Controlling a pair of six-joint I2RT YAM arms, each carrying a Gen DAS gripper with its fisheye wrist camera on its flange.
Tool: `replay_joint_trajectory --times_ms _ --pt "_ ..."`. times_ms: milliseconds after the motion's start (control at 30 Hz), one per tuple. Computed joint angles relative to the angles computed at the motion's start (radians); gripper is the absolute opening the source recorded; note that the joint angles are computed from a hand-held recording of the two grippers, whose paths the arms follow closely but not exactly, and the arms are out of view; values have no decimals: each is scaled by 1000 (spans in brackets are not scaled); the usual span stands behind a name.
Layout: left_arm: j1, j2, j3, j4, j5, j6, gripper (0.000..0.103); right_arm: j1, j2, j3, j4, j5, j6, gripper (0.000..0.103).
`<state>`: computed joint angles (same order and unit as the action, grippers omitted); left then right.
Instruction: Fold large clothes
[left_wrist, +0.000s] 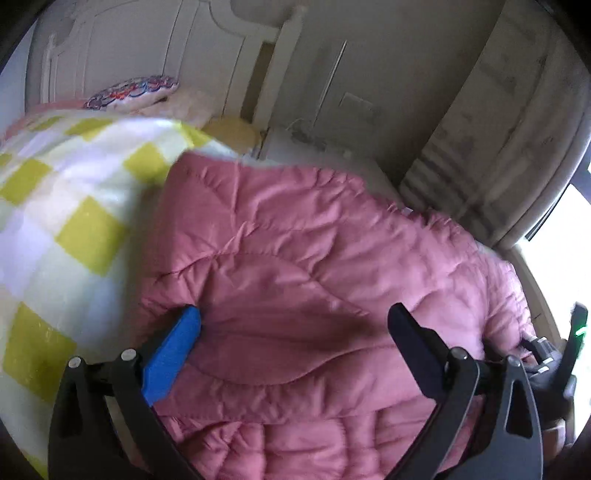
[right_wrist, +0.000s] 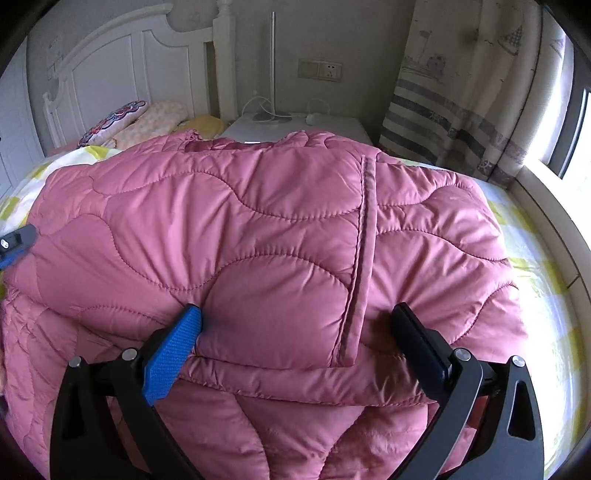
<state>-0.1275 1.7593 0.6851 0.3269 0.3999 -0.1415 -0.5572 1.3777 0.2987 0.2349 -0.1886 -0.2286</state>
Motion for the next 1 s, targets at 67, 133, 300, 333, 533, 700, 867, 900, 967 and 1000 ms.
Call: replay_joint_trajectory --times_ms 67,133,300,333,533,700,867,900,967,1000 --pt "50 -28 -26 70 76 -86 101 -3 -2 -8 5 -4 1 98" --pt "47 -9 1 56 11 -116 101 -8 -1 -8 5 -10 -1 98" --pt "-83 135 238 -243 -255 98 101 -36 -3 -3 -10 -50 -18 98" --pt "-75 119 265 -277 -220 88 101 -37 -1 0 -12 -52 -19 98" --pt "-59 236 533 -404 -208 8 101 -47 1 6 -21 -63 -25 98" --pt "-90 472 860 -670 -320 -3 101 -62 6 10 -28 -92 -21 99" --pt "-77 376 751 -526 -298 -94 101 -72 23 22 -36 -116 -19 99" --pt "-83 406 776 -543 -343 -94 101 -74 23 22 -36 -118 -19 99" --pt "-96 500 865 -617 -386 -39 101 -84 24 23 -37 -136 -26 99" --pt "-112 497 849 -595 -432 4 101 -89 25 25 -40 -142 -30 99"
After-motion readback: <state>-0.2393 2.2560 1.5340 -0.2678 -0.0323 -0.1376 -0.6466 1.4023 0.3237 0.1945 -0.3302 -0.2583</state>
